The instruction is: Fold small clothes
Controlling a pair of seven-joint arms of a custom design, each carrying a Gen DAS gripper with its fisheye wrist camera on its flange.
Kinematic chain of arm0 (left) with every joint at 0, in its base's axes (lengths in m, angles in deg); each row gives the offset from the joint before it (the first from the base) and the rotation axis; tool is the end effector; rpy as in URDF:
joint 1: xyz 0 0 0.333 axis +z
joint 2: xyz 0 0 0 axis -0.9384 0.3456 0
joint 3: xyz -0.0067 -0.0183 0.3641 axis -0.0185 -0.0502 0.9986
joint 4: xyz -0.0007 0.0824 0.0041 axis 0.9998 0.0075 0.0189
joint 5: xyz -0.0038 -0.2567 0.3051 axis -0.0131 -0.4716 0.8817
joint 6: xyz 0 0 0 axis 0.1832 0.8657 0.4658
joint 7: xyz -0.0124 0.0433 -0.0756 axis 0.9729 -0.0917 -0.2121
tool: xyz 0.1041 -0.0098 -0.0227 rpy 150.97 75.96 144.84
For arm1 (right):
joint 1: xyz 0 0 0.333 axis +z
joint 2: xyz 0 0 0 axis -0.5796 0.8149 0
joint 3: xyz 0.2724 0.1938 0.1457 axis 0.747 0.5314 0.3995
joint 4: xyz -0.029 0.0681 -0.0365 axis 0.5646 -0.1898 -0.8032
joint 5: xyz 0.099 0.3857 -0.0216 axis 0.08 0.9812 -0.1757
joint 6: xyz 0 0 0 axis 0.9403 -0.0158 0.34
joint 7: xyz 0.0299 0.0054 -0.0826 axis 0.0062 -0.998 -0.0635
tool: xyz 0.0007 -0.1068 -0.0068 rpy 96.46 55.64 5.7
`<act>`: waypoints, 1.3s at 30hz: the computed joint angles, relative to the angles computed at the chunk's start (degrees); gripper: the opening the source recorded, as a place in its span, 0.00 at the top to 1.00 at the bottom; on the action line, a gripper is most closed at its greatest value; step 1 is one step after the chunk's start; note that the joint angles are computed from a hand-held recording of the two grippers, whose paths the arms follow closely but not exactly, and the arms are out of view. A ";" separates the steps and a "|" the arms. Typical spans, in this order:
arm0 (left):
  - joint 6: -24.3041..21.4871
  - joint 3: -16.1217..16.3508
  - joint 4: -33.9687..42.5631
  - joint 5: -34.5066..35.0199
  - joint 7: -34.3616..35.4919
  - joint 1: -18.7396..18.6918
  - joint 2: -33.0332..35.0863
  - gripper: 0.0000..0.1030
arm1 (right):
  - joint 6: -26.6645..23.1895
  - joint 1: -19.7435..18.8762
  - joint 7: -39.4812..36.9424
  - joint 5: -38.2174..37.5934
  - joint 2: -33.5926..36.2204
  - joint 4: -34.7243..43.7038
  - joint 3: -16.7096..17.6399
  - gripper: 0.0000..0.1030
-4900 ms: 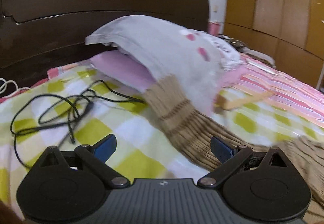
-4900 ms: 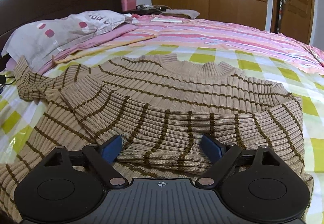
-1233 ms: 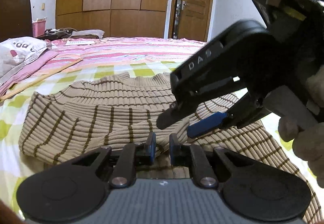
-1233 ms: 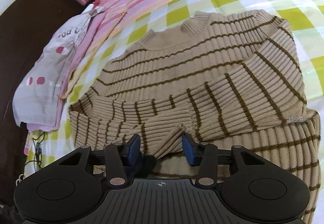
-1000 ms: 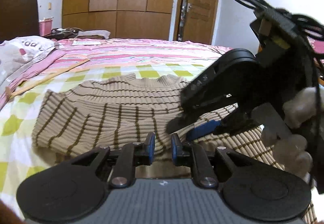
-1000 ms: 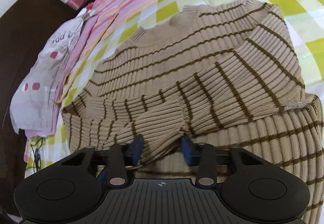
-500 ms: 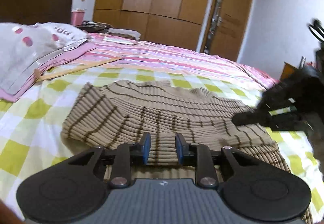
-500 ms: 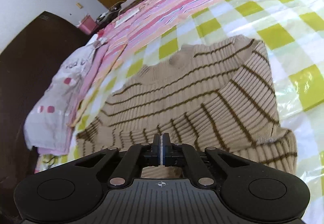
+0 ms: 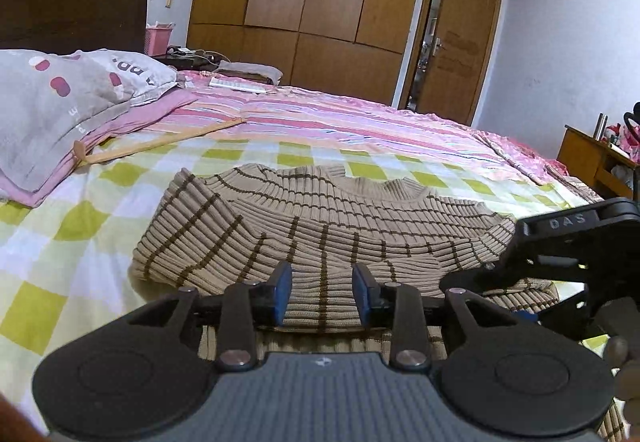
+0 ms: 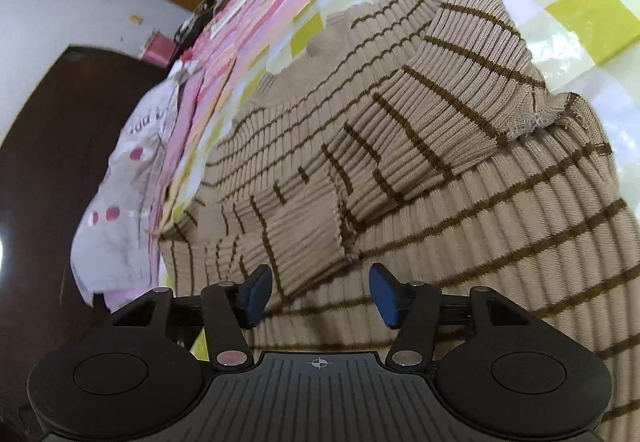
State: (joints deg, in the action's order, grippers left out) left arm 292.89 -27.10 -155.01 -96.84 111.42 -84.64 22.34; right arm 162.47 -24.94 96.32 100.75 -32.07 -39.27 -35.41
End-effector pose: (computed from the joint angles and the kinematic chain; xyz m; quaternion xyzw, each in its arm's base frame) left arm 0.5751 -0.1739 0.3836 -0.6166 0.5972 -0.4309 0.2783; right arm 0.6579 0.3549 0.3855 -0.5220 0.7443 0.0834 0.4081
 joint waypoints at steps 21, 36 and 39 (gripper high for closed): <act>1.47 1.17 1.17 -5.27 2.37 -1.28 1.19 0.57 | 4.76 9.47 6.34 -13.69 -2.95 1.68 -14.80 0.94; 0.10 3.40 4.18 -11.42 8.73 -4.67 3.13 0.55 | 7.34 15.77 12.49 -19.53 -6.47 -3.67 -28.81 0.94; -0.51 3.48 4.56 -12.30 9.56 -4.89 3.36 0.55 | 7.31 8.78 10.98 -17.89 -6.39 -4.73 -20.59 0.94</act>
